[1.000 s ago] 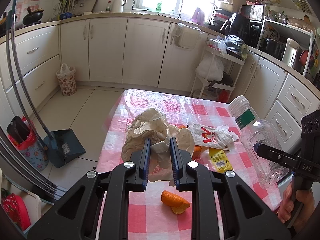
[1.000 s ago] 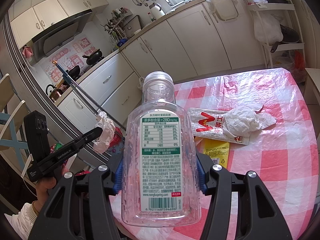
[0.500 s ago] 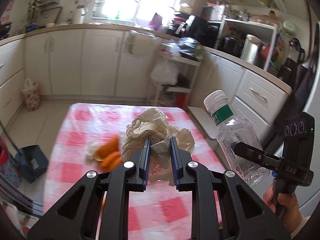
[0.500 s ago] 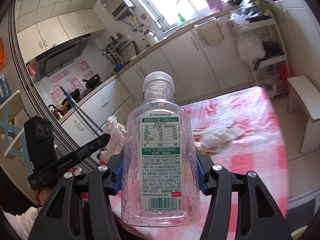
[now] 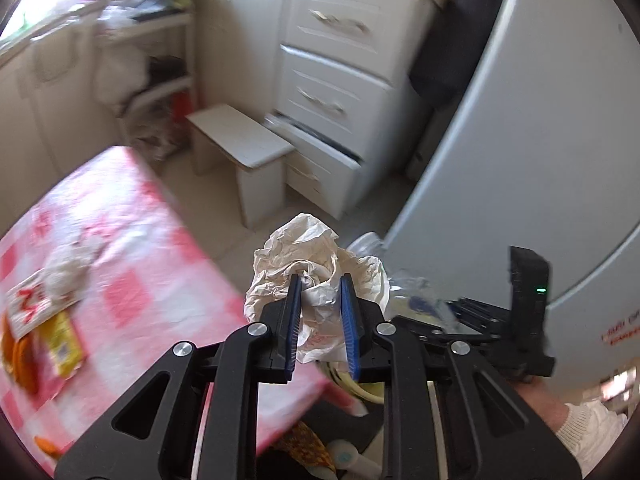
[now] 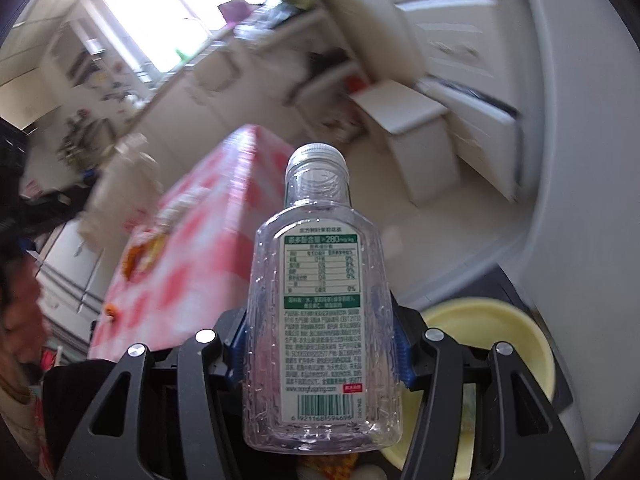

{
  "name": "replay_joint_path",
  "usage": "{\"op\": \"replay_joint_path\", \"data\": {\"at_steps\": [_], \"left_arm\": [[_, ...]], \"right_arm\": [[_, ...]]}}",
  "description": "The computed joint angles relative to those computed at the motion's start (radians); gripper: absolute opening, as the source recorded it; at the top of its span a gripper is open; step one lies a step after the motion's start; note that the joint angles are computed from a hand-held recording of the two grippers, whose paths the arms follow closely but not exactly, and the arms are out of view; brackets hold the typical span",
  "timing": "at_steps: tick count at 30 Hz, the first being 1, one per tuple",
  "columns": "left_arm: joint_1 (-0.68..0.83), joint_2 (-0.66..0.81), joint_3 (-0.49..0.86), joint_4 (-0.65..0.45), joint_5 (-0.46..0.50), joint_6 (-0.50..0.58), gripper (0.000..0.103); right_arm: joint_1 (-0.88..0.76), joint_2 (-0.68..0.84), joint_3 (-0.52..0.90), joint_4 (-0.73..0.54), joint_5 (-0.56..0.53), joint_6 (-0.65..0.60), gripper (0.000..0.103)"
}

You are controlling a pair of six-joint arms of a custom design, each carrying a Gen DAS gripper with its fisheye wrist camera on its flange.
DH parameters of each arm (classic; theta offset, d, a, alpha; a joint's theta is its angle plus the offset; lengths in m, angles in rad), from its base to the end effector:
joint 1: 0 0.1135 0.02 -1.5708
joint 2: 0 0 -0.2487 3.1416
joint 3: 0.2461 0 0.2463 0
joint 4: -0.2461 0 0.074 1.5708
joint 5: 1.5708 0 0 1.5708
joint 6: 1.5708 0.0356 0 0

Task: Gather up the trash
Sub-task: 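Carry the tissue with the left tool while the right tool carries the bottle to the yellow bin, then open the left tool over the yellow bin while the right tool releases the bottle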

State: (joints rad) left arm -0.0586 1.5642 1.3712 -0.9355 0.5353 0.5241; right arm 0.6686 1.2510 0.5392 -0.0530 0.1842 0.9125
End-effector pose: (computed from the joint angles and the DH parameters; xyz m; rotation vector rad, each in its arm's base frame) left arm 0.3075 -0.0362 0.2807 0.8802 2.3895 -0.5464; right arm 0.1928 0.1440 0.1635 0.3842 2.3609 0.5689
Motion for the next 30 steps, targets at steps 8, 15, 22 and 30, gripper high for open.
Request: {"op": "replay_joint_path", "data": {"at_steps": [8,15,22,30], "left_arm": [[-0.391,0.263,0.061,-0.030,-0.185,-0.114,0.039],[-0.322,0.115,-0.064,0.093,-0.166,-0.170,0.053],[0.065,-0.115,-0.134,0.156,-0.057,-0.147,0.074],[0.624,-0.111,0.013,0.181,0.133,-0.058,0.085]], "right_arm": [[-0.087,0.000,-0.193,0.068,-0.045,0.111,0.068],[-0.103,-0.291,-0.208,-0.150,0.067,0.163,0.071],[0.077,-0.211,0.002,-0.131,0.215,0.101,0.080],[0.222,0.202,0.479,0.033,0.183,-0.098,0.087]]}}
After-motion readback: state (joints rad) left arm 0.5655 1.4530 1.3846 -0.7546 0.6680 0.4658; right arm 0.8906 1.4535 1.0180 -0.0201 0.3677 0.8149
